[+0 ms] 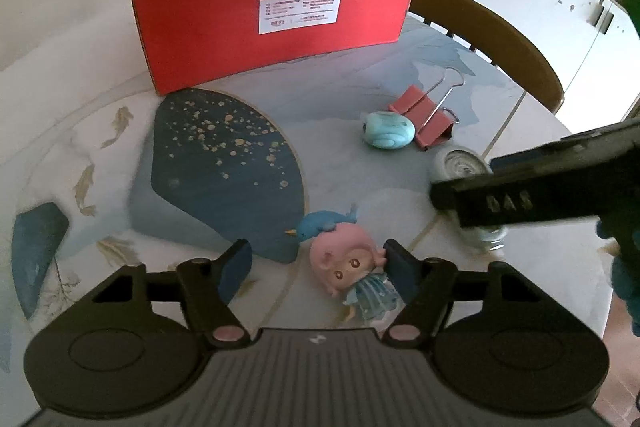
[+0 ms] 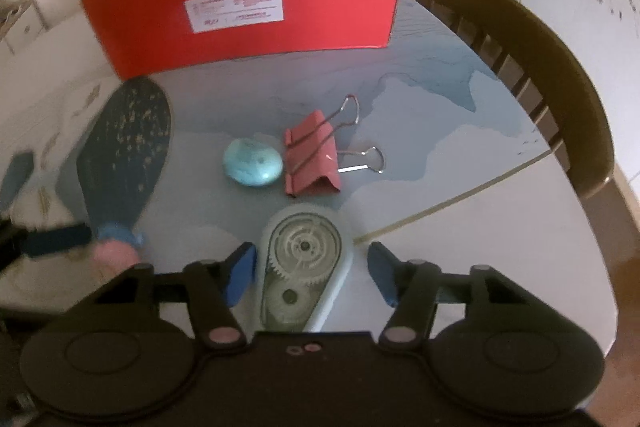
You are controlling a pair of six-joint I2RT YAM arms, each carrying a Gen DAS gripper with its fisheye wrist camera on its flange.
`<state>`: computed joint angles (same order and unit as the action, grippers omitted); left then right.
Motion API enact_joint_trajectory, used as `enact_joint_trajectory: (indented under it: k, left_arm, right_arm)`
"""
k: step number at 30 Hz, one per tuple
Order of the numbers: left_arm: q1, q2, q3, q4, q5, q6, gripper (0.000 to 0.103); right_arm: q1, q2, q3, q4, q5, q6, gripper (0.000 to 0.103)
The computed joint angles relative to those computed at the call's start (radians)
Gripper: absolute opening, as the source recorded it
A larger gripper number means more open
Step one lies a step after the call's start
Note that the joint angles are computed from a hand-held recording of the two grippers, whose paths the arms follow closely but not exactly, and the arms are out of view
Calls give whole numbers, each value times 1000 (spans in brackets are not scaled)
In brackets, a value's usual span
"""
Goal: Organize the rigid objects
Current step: 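Grasp the pink-haired figurine with the left tool while the right tool grasps the white tape dispenser, then carry the figurine and tape dispenser over the red box with both tools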
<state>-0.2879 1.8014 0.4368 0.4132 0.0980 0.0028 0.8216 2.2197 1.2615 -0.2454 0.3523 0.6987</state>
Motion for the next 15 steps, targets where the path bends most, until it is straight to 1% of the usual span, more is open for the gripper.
enact_joint_trajectory:
  k: [3,4,5,7,8,9,15]
  left_arm:
    - [-14,-1,-6,10,-33,16,57]
    - [-21,-1,-8,13,-47,22,57]
    - [-24,0,-8,14,-55,28,55]
    - [-29,1,-7,13,-64,38,51]
    - [-27,1,-7,13,-61,41,45]
    - [-25,0,-6,12,-58,44,43]
    - [-13,-11,6,-27,-52,42,43]
  right_arm:
    - [11,-22,-47,33,8,-14,59]
    - [13,-28,-60,43,10,-17,58]
    - [15,-36,-76,57,13,-21,56]
    - [20,-49,-100,78,19,-24,48]
    - [23,-56,-111,88,25,-25,47]
    - [24,-62,-122,95,28,-24,47]
    - [24,-103,-183,132,34,-13,47]
